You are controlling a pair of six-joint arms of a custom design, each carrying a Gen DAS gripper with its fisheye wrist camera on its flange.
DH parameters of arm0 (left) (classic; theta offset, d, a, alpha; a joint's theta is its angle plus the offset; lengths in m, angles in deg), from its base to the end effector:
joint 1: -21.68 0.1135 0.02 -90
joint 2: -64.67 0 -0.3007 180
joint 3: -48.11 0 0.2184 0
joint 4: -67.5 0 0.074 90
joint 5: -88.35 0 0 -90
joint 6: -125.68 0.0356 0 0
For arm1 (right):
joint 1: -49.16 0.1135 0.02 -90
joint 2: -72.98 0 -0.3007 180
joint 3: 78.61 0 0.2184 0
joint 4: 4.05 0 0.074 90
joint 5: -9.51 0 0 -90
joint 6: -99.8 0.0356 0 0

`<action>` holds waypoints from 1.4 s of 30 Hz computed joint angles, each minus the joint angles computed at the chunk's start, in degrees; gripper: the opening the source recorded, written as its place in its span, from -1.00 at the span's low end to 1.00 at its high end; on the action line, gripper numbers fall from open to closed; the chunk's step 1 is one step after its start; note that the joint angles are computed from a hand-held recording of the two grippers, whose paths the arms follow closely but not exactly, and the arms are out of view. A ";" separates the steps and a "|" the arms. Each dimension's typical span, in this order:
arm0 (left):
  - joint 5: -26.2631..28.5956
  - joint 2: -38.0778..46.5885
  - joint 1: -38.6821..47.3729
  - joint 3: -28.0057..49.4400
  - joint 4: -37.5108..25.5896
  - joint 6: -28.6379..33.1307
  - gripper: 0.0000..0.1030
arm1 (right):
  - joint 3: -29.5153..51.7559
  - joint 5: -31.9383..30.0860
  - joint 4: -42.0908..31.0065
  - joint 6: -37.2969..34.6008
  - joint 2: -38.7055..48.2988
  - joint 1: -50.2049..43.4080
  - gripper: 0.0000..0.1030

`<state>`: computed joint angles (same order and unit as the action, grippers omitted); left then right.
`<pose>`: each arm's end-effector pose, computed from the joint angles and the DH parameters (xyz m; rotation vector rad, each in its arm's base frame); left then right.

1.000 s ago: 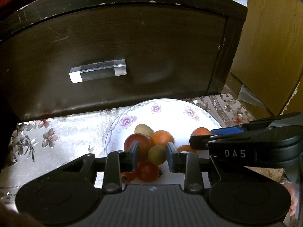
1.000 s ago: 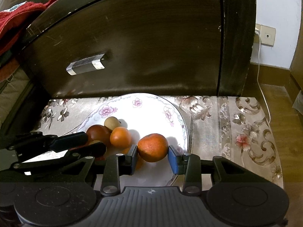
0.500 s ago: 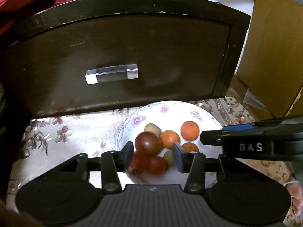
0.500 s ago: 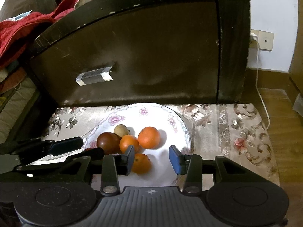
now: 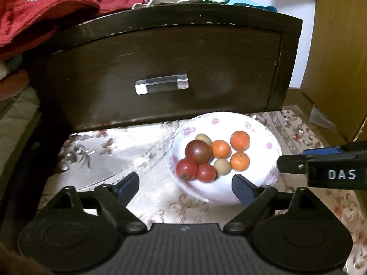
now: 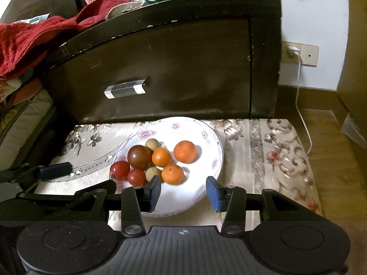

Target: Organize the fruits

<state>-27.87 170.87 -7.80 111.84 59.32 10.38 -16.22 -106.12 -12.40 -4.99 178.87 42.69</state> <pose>0.2969 -0.1498 0.1729 -0.1090 2.3370 0.0986 0.3259 -0.0215 0.1689 -0.3601 2.3650 0.3811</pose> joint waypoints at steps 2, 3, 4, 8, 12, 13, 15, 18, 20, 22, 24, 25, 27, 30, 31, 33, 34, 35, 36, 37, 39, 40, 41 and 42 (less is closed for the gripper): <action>-1.76 -1.26 -1.22 -1.17 -0.82 -1.14 1.00 | -1.37 -0.49 -0.64 -0.42 -1.45 -0.79 -0.22; -2.74 -1.94 -2.00 -1.71 -1.42 -1.81 1.00 | -2.36 -0.61 -0.75 -0.73 -2.31 -1.20 -0.22; -3.36 -2.41 -2.54 -1.99 -1.96 -2.27 1.00 | -3.35 -0.63 -0.63 -1.04 -3.04 -1.49 -0.22; -5.30 -4.46 -4.94 -3.22 -5.20 -6.02 1.00 | -7.24 -0.79 -0.69 -2.85 -6.23 -2.65 -0.21; -5.15 -5.78 -6.58 -4.12 -7.71 -9.68 1.00 | -10.18 -1.70 -1.71 -4.28 -9.23 -3.92 -0.21; -4.96 -6.29 -6.89 -4.59 -7.96 -10.45 1.00 | -10.73 -1.98 -2.03 -4.46 -9.86 -4.20 -0.21; -4.82 -7.25 -7.67 -5.42 -8.43 -11.93 1.00 | -11.86 -2.72 -2.74 -5.09 -11.26 -4.95 -0.21; -5.66 -8.69 -9.11 -6.30 -9.54 -13.78 1.00 | -13.58 -3.30 -3.31 -5.77 -13.09 -5.67 -0.20; -6.20 -9.44 -9.91 -6.39 -10.97 -15.08 1.00 | -14.70 -3.54 -3.68 -6.29 -14.17 -6.18 -0.20; -6.09 -10.20 -10.52 -6.58 -12.38 -16.69 1.00 | -15.61 -3.88 -4.26 -6.82 -15.08 -6.67 -0.20; -5.98 -10.94 -11.26 -7.05 -13.01 -17.60 1.00 | -16.68 -4.19 -4.58 -7.47 -16.16 -7.08 -0.20; -6.45 -11.09 -11.79 -7.08 -13.58 -18.11 1.00 | -17.12 -4.38 -4.86 -7.82 -16.70 -7.23 -0.20; -7.15 -11.34 -12.77 -7.38 -14.40 -18.95 1.00 | -17.79 -4.75 -5.41 -8.33 -17.68 -7.54 -0.20; -6.89 -12.06 -13.63 -8.34 -14.98 -20.94 1.00 | -18.90 -5.18 -5.99 -8.86 -19.09 -7.89 -0.20; -6.88 -12.18 -13.90 -8.59 -15.15 -21.57 1.00 | -19.23 -5.32 -6.23 -9.12 -19.54 -8.06 -0.20; -7.04 -12.44 -14.67 -9.06 -15.66 -22.71 1.00 | -19.86 -5.62 -6.68 -9.50 -20.35 -8.35 -0.19; -7.35 -12.55 -15.15 -9.19 -16.04 -23.26 1.00 | -20.13 -5.78 -6.87 -9.74 -20.67 -8.50 -0.19; -7.75 -12.67 -15.67 -9.31 -16.42 -23.75 1.00 | -20.41 -5.91 -7.08 -10.02 -21.01 -8.63 -0.19; -8.25 -12.76 -16.23 -9.34 -16.98 -24.33 1.00 | -20.65 -5.99 -7.29 -10.24 -21.32 -8.71 -0.19; -8.55 -12.85 -16.59 -9.42 -17.29 -24.70 1.00 | -20.97 -6.08 -7.46 -10.54 -21.70 -8.85 -0.19; -8.89 -13.18 -17.17 -9.59 -17.80 -25.28 1.00 | -21.55 -6.27 -7.75 -11.09 -22.49 -9.17 -0.19; -9.01 -13.32 -17.41 -9.74 -17.89 -25.50 1.00 | -21.82 -6.35 -7.86 -11.30 -22.84 -9.31 -0.19; -9.00 -13.45 -17.52 -9.86 -17.89 -25.55 1.00 | -22.03 -6.46 -8.02 -11.49 -23.11 -9.48 -0.18; -9.03 -13.57 -17.67 -9.95 -17.98 -25.72 1.00 | -22.14 -6.57 -8.29 -11.67 -23.33 -9.67 -0.18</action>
